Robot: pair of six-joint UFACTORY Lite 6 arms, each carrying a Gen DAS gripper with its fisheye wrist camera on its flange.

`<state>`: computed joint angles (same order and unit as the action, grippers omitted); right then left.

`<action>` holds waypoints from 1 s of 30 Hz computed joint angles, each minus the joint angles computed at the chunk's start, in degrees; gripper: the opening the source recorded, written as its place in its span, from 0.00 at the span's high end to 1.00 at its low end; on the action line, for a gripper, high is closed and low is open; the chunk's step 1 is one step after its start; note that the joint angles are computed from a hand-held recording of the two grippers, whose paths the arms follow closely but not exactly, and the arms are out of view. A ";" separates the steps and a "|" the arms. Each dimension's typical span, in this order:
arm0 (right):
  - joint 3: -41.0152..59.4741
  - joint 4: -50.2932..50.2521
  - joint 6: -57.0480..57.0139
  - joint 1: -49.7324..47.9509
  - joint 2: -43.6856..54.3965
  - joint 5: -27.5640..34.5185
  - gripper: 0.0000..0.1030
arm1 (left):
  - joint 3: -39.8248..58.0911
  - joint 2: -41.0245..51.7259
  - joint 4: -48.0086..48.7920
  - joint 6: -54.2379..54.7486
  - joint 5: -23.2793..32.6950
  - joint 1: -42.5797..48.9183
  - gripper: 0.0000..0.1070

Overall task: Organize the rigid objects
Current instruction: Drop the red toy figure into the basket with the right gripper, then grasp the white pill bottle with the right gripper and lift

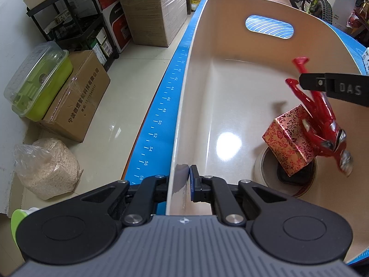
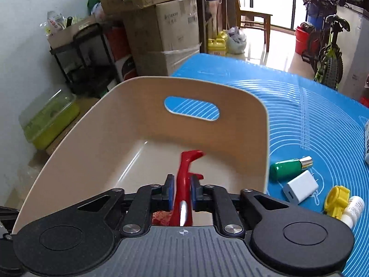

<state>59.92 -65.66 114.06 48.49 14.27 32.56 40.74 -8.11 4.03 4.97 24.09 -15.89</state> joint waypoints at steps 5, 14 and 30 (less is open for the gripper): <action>-5.41 -1.67 -0.24 2.02 -9.54 2.82 0.37 | 0.22 0.23 0.81 -0.98 0.08 -0.23 0.89; -19.16 3.69 -6.13 1.76 -31.47 14.22 0.33 | 0.14 0.23 0.92 -1.09 -0.02 -0.28 0.89; -42.72 6.13 -4.20 -15.62 -40.71 9.58 0.32 | 0.08 0.22 0.87 -0.84 -0.07 -0.13 0.89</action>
